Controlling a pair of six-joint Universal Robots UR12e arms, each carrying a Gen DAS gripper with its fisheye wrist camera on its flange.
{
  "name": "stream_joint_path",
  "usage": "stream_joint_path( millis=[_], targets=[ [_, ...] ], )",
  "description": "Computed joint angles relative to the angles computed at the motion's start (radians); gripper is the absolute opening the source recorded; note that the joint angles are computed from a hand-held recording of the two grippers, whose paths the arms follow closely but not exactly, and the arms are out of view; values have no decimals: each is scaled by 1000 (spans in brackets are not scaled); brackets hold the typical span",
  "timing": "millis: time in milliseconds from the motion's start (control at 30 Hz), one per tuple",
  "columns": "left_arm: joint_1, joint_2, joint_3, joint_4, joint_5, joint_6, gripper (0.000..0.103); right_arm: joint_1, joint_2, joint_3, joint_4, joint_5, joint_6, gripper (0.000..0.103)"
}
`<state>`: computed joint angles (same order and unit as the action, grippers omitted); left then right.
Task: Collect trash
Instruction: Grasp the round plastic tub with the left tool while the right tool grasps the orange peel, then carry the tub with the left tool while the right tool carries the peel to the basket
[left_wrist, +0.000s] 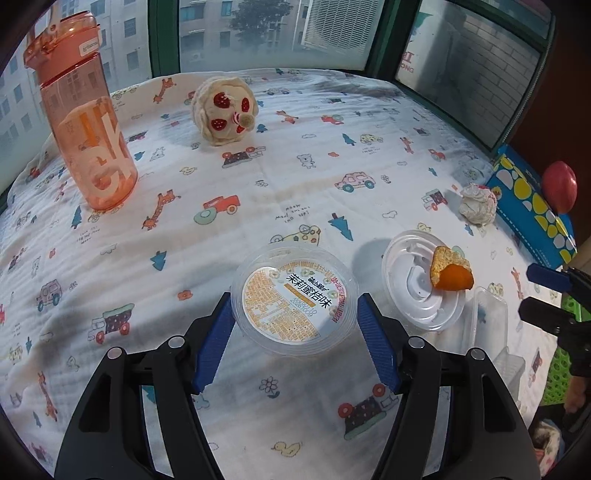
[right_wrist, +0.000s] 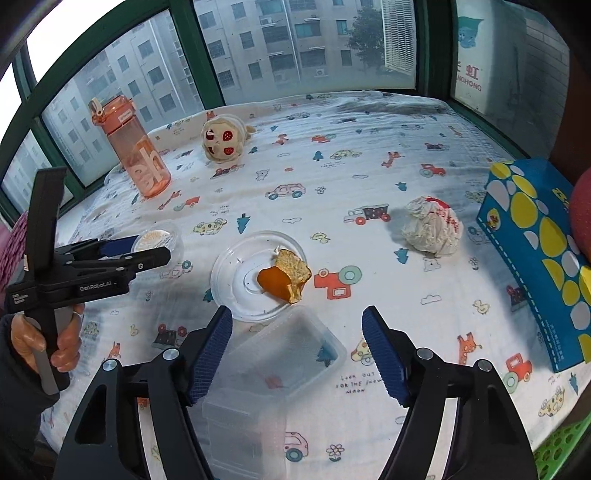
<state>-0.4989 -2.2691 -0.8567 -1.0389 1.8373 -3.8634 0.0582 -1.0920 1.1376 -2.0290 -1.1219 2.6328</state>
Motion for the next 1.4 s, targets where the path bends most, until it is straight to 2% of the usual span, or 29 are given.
stream_joint_path(
  millis=[233, 433, 633, 833, 867, 1000, 1400],
  targets=[
    [4, 33, -54, 40, -4, -28, 66, 31, 43, -48, 35, -40, -38, 64],
    [6, 37, -63, 50, -9, -37, 66, 47, 75, -78, 50, -86, -47, 61],
    [6, 40, -71, 55, -17, -40, 66, 54, 90, -89, 47, -100, -46, 55],
    [8, 43, -79, 59, -28, -53, 66, 60, 95, -89, 47, -121, -56, 42],
    [8, 42, -78, 57, -27, -52, 66, 60, 94, -86, 41, -119, -57, 38],
    [7, 42, -77, 54, -27, -54, 66, 57, 88, -80, 29, -101, -52, 34],
    [-4, 39, -61, 59, -22, -49, 66, 21, 35, -32, -12, -4, 1, 31]
  ],
)
